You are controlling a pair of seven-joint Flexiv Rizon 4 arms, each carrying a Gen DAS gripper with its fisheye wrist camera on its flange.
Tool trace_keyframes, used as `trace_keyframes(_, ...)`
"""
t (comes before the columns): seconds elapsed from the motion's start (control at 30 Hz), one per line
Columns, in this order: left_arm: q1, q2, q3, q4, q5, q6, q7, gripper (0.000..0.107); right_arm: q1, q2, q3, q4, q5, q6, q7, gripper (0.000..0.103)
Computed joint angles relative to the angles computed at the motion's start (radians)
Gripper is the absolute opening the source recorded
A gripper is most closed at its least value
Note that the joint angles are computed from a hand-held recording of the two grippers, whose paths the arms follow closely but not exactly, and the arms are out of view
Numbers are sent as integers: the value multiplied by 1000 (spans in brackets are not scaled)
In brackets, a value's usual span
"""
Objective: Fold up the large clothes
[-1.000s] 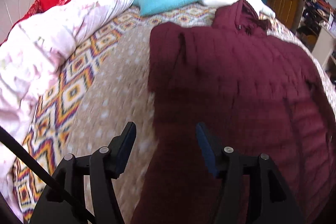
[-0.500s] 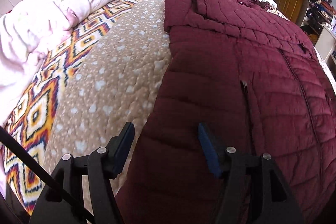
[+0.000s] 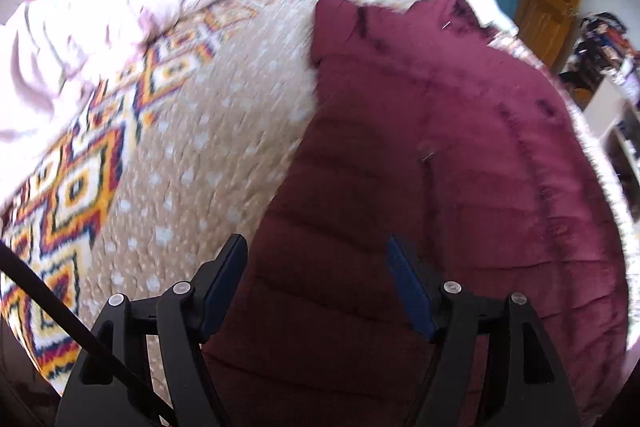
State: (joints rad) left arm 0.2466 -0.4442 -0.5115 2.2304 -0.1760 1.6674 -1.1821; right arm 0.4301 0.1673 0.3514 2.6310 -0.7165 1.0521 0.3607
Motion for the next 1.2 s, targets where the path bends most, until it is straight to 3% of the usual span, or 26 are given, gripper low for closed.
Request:
trace_keyframes(0.07,27,35,-56,1,2,2,9,71,9,84,2,-72,72,-126,-123,85)
trace_keyframes(0.13,83,41,-162,-5,2,23,18,71,-15,130,-16,-175,66,-208,-224,85)
trace_keyframes(0.27,83,-42,-254,-98,34,46,-20,73,-88,71,-53,-380,-53,-246,-327,92)
trace_keyframes(0.3,42,-68,-230,-132,32,54,-24,74,-108,28,-73,-445,-95,-239,-343,92)
trace_keyframes(0.37,-95,-123,-110,-226,41,58,-68,74,-133,-64,-112,-545,-147,-204,-362,92)
trace_keyframes(0.43,-160,-180,-61,-292,28,52,-73,74,-141,-168,-154,-642,-177,-186,-374,92)
trace_keyframes(0.5,-257,-236,34,-371,14,40,-93,74,-134,-274,-194,-731,-194,-180,-380,92)
trace_keyframes(0.63,-348,-325,144,-453,1,49,-120,74,-116,-516,-286,-905,-139,-103,-457,91)
trace_keyframes(0.7,-353,-363,161,-469,-4,51,-135,74,-115,-635,-325,-987,-93,-52,-481,89)
trace_keyframes(0.9,-245,-420,39,-447,51,115,-150,74,-110,-937,-427,-1234,50,-12,-522,84)
trace_keyframes(1.13,-235,-431,31,-453,93,114,-177,78,-147,-1177,-467,-1486,216,40,-549,83)
trace_keyframes(1.2,-245,-430,43,-458,96,109,-179,80,-155,-1209,-465,-1526,252,72,-573,64)
